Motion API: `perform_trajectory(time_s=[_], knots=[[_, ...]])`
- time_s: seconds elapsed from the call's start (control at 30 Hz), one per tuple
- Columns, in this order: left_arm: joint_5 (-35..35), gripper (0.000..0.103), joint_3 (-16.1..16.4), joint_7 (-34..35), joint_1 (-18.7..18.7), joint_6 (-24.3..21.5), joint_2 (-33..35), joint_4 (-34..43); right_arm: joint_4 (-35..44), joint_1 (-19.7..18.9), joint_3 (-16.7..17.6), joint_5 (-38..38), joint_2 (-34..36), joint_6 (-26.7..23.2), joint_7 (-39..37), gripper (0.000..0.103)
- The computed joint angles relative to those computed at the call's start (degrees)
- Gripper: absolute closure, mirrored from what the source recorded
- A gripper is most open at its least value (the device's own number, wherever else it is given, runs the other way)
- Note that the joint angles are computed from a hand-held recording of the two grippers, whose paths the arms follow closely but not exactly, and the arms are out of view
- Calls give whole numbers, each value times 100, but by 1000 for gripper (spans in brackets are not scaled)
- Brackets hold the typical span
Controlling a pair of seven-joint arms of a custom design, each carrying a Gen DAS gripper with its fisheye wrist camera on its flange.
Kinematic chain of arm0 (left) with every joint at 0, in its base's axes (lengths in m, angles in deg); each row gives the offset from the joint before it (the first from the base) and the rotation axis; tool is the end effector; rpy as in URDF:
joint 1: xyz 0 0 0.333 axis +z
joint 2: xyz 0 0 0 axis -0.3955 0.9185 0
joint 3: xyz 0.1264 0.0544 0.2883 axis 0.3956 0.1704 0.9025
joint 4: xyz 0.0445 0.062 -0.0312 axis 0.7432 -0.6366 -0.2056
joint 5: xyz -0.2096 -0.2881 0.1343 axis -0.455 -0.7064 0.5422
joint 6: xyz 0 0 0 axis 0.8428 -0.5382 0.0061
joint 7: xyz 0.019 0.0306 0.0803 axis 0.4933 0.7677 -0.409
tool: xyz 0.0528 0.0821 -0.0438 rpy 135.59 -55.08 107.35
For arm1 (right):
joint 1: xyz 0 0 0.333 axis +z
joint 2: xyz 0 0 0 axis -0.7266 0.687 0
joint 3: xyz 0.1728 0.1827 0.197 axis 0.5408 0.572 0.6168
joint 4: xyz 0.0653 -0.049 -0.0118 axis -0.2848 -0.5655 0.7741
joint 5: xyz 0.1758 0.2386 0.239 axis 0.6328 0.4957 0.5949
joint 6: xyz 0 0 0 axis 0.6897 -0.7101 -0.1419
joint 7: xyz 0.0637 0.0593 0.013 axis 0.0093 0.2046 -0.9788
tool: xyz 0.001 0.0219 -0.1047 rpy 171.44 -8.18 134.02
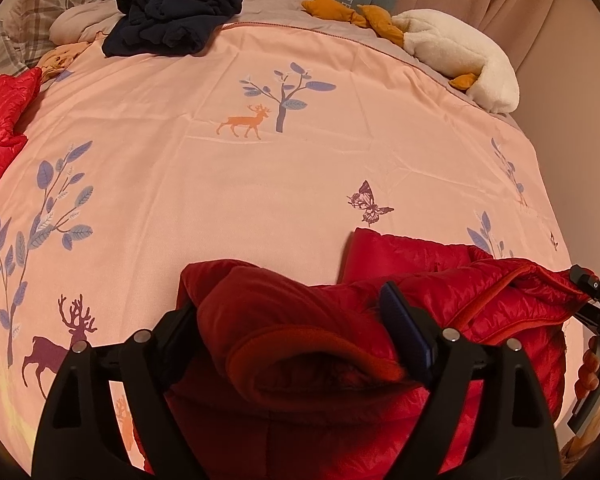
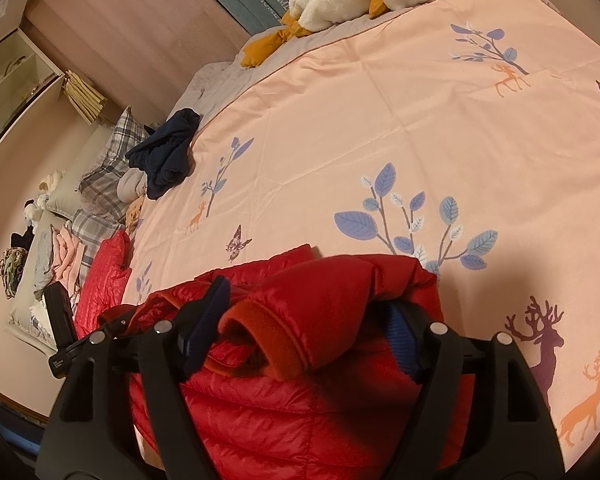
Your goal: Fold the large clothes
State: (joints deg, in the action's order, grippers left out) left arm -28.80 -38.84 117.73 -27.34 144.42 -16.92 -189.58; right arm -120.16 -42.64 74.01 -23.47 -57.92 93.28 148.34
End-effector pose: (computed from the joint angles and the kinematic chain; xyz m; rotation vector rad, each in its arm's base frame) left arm 0.6098 -0.1430 0.4892 -1.8924 2.0697 -0.8486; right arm 0.5320 -0.0459 0.4821 -1.3097 1.8532 -0.1361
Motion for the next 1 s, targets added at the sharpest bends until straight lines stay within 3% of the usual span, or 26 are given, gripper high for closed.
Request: perform_trajectory(time_s=[0.7, 0.83, 1.0], knots=[[-318, 12, -1, 22, 14, 45, -135, -54, -5, 47, -56, -25, -171, 72, 121, 19], [79, 1, 93, -346, -52, 266, -207, -154, 5, 50, -69, -1, -171, 80, 106, 18], [5, 1, 69, -225, 8, 300, -256, -176, -2, 57, -74, -5, -190, 97, 126, 18]])
